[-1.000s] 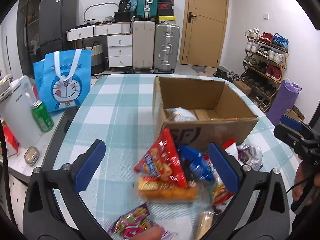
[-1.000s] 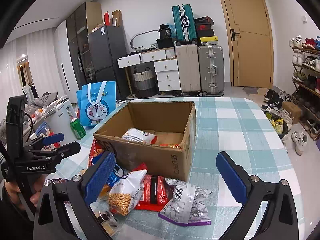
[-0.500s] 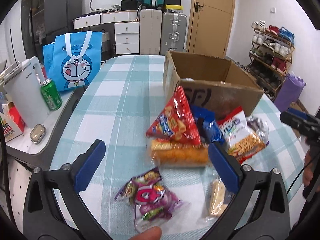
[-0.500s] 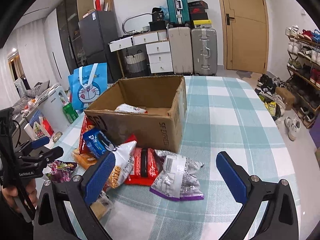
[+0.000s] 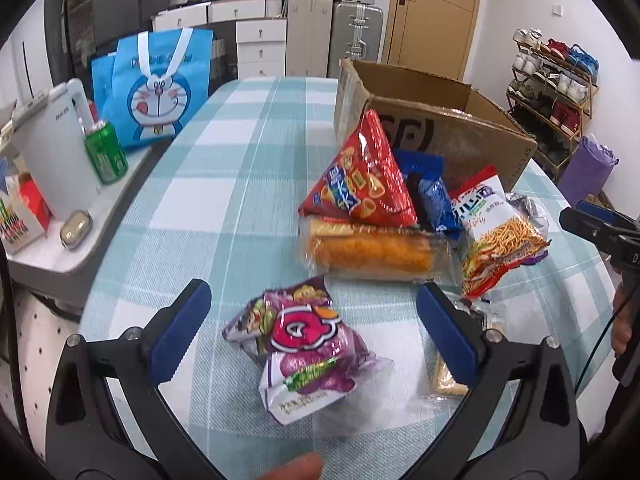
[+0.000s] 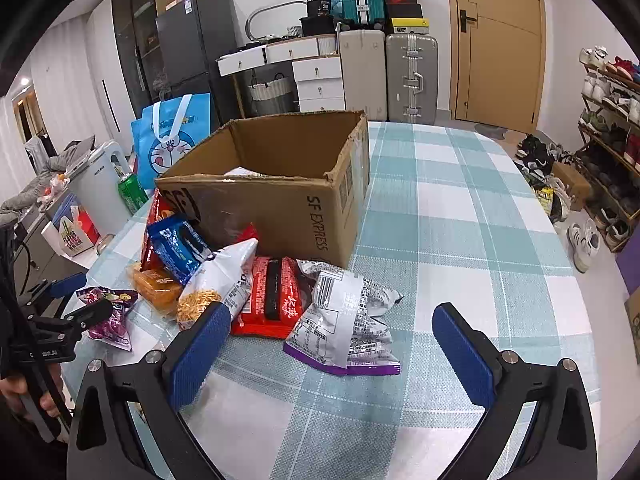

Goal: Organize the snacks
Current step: 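Withdraw both tools from the box back over the snack pile, then grasp the purple candy bag with the left tool while the right tool grasps the silver chip bag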

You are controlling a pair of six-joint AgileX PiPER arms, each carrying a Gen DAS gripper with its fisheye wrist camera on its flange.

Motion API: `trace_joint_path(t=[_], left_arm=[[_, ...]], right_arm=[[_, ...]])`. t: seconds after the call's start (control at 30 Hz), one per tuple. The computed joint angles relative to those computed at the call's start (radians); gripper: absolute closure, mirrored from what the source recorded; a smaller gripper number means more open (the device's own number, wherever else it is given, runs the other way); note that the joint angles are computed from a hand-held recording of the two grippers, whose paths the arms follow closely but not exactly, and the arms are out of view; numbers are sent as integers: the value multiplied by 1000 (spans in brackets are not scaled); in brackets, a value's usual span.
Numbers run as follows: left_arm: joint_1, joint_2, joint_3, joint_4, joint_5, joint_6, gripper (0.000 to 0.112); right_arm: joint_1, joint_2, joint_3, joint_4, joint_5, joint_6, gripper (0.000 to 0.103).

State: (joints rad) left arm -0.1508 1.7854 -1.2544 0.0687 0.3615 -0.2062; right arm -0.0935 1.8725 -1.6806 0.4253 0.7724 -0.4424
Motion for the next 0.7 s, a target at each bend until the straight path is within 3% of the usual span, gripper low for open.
trace_joint_path(t=[0.7], left_arm=[[-34,64,-13,121,12,-131,10]], right_arm=[[-42,171,-113,72,59,31,1]])
